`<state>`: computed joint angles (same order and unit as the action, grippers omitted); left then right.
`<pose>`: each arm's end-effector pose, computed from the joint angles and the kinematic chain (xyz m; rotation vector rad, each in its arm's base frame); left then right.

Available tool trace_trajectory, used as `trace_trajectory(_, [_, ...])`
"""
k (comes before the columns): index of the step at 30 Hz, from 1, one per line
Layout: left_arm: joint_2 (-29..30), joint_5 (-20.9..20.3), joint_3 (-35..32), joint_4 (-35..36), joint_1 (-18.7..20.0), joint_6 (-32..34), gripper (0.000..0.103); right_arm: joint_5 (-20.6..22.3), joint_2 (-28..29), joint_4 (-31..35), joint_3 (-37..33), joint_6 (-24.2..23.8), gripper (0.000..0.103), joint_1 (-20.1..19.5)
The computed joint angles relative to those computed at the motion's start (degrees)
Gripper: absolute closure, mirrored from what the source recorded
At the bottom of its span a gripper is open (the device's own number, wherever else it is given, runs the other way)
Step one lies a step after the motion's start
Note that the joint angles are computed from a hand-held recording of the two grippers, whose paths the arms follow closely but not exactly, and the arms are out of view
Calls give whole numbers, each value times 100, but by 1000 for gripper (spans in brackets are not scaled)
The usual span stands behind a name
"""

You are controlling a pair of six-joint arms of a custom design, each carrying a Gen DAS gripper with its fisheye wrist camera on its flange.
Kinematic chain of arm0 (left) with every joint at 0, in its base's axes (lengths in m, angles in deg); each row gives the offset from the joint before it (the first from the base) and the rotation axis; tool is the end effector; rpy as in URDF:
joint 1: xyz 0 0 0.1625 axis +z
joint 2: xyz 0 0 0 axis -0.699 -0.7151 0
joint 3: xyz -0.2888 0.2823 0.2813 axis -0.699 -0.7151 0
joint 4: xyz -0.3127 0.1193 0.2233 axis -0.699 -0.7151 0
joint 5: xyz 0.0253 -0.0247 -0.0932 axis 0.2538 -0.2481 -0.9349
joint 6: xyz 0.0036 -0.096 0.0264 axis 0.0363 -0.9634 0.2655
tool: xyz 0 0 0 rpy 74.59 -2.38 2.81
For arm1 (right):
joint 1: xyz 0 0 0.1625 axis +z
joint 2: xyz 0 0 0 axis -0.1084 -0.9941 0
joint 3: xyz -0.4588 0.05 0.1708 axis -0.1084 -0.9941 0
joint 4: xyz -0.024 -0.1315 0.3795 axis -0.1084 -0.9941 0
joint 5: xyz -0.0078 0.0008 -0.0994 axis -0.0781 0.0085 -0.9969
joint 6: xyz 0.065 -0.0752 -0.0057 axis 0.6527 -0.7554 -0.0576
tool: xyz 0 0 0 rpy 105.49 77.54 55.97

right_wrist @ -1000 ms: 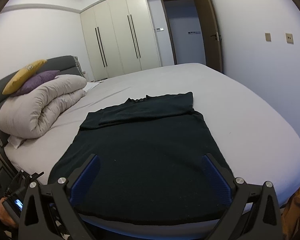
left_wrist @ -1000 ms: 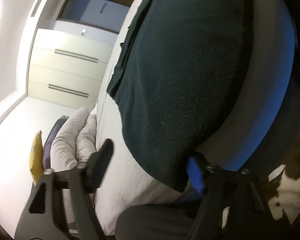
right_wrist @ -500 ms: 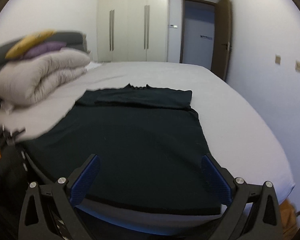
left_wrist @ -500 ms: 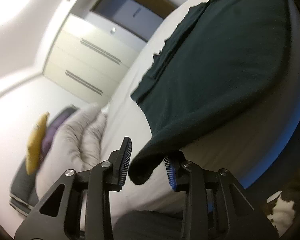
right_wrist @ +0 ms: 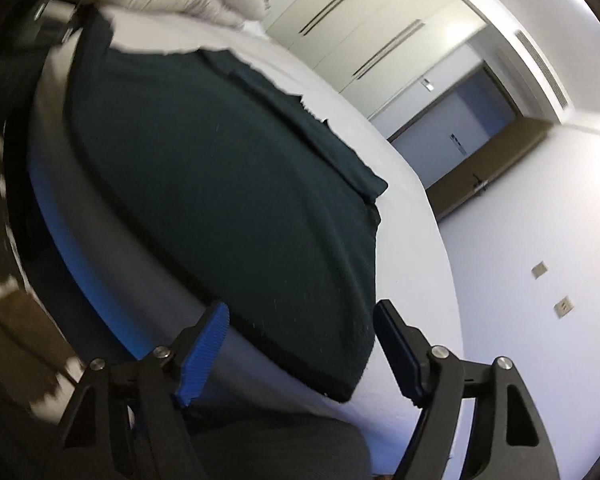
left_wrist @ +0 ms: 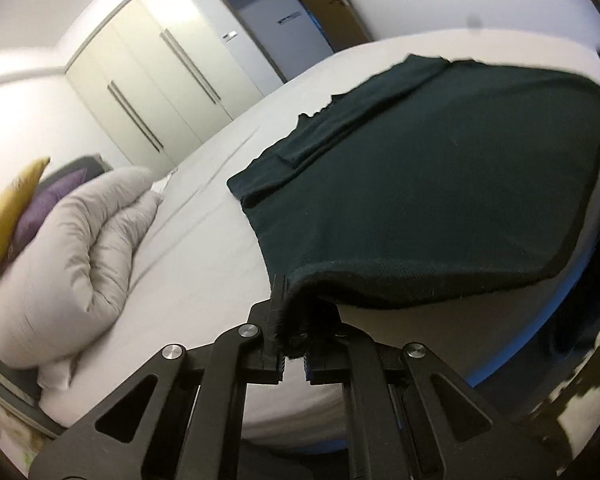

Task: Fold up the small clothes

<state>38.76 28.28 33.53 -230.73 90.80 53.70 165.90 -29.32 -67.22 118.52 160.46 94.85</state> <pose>-0.4485 -0.8011 -0.0449 0.8148 1.6967 -0.8109 0.0675 -0.7535 0.4118 1.0984 -1.5181 0.5551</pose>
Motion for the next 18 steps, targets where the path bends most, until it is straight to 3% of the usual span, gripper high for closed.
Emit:
trace_trajectory(5, [-240, -55, 199, 181, -4, -735, 98, 111, -22, -424, 232, -874, 30, -66])
trace_trajectory(7, [-443, -65, 494, 153, -41, -1110, 98, 189, 23, -505, 201, -1063, 33, -82])
trace_trajectory(10, [-543, -144, 413, 346, -34, -1453, 98, 183, 40, -646, 241, -1215, 34, -91])
trace_trajectory(13, [-538, -192, 214, 316, -56, -1389, 98, 237, 104, -739, 231, -1397, 35, -95])
trace_trajectory(18, [-488, -207, -44, 388, -72, -1330, 98, 471, 150, -1108, 294, -1770, 49, -127])
